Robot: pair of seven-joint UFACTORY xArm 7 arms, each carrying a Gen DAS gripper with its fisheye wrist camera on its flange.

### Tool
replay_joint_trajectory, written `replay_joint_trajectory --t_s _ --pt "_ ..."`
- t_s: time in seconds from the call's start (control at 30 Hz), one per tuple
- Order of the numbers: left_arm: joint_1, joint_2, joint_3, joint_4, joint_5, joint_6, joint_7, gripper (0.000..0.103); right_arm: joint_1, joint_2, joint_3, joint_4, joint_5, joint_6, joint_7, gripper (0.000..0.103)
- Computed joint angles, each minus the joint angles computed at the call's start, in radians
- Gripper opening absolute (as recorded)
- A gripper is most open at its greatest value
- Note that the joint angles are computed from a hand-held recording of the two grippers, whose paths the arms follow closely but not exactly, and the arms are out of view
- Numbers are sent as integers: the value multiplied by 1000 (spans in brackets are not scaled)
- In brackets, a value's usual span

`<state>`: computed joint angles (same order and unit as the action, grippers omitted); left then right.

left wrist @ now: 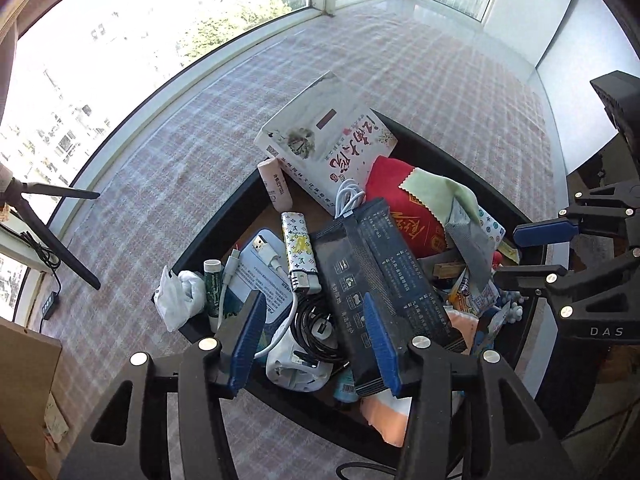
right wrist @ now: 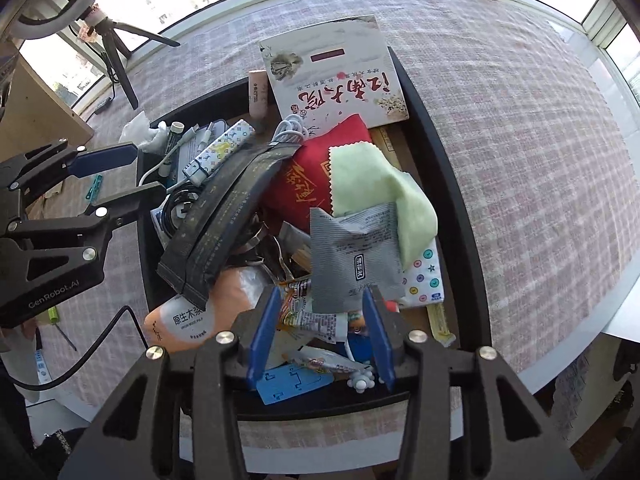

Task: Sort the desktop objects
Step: 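Carry the cylinder and packet to the black box and release both, then move both grippers back over the table items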

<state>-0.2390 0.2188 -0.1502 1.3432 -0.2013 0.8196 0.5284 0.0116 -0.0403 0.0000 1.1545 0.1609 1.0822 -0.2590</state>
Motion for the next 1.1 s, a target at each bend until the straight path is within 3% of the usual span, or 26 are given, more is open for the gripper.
replay_joint_trajectory --t_s 0.3,0.47,0.77,1.1 --pt "66 -55 46 -67 -15 -15 12 47 59 21 45 39 12 -26 17 42" --pt "127 -74 94 -112 32 -45 0 47 112 57 79 86 40 -30 37 42" --pt "322 -36 201 -105 64 -56 -26 48 247 223 153 273 3 -18 113 42" --pt "559 49 283 -57 88 -75 88 49 409 423 198 487 -44 8 244 42"
